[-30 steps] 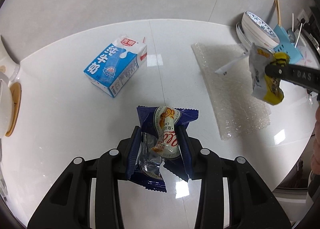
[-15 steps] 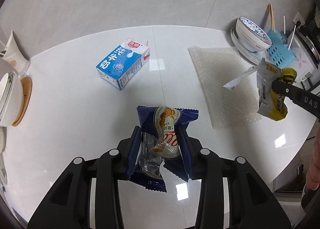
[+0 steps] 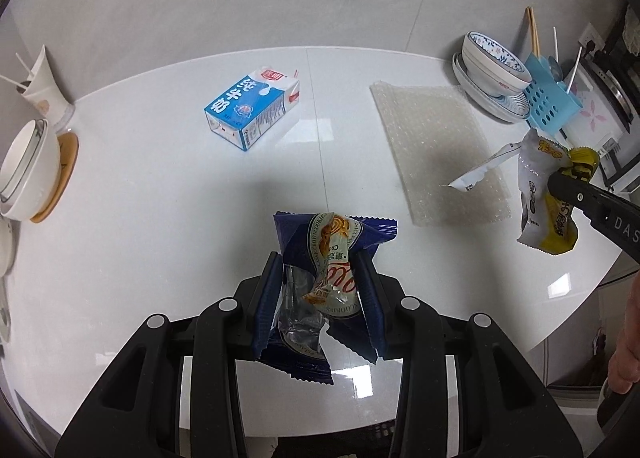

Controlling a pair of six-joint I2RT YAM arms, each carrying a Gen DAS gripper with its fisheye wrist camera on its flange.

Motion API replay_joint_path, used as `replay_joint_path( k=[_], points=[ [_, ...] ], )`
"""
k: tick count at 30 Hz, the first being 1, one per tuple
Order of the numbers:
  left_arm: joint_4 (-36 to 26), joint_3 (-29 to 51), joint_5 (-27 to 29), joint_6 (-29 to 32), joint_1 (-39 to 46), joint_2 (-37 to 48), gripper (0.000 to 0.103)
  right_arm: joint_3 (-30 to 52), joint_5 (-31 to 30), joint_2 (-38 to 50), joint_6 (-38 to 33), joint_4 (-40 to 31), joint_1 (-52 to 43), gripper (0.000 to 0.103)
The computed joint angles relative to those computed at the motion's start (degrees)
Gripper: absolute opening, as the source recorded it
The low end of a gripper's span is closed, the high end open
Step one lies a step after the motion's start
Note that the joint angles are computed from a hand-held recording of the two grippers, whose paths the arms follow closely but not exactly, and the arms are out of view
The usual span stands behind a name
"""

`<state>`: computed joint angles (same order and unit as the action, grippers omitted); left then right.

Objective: Collect trash
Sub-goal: 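Carry the blue wrapper and yellow packet down over the wastebasket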

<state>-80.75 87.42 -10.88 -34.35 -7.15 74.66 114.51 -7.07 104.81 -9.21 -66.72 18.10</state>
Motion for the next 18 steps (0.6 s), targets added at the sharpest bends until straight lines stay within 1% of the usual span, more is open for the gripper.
replay_joint_path(
  k=[9,18],
  points=[
    [-3.3,-0.7,-2.9,-7.4,-7.2,-2.8,0.037,-9.0,-1.9,-7.6,-2.8,1.9,-2.0,0.021],
    [-6.7,-0.9,-6.5,-16.7,-16.2,-4.2,0.037,-16.2,-4.2,-13.5,-5.9,2.7,-4.9,0.021]
  ],
)
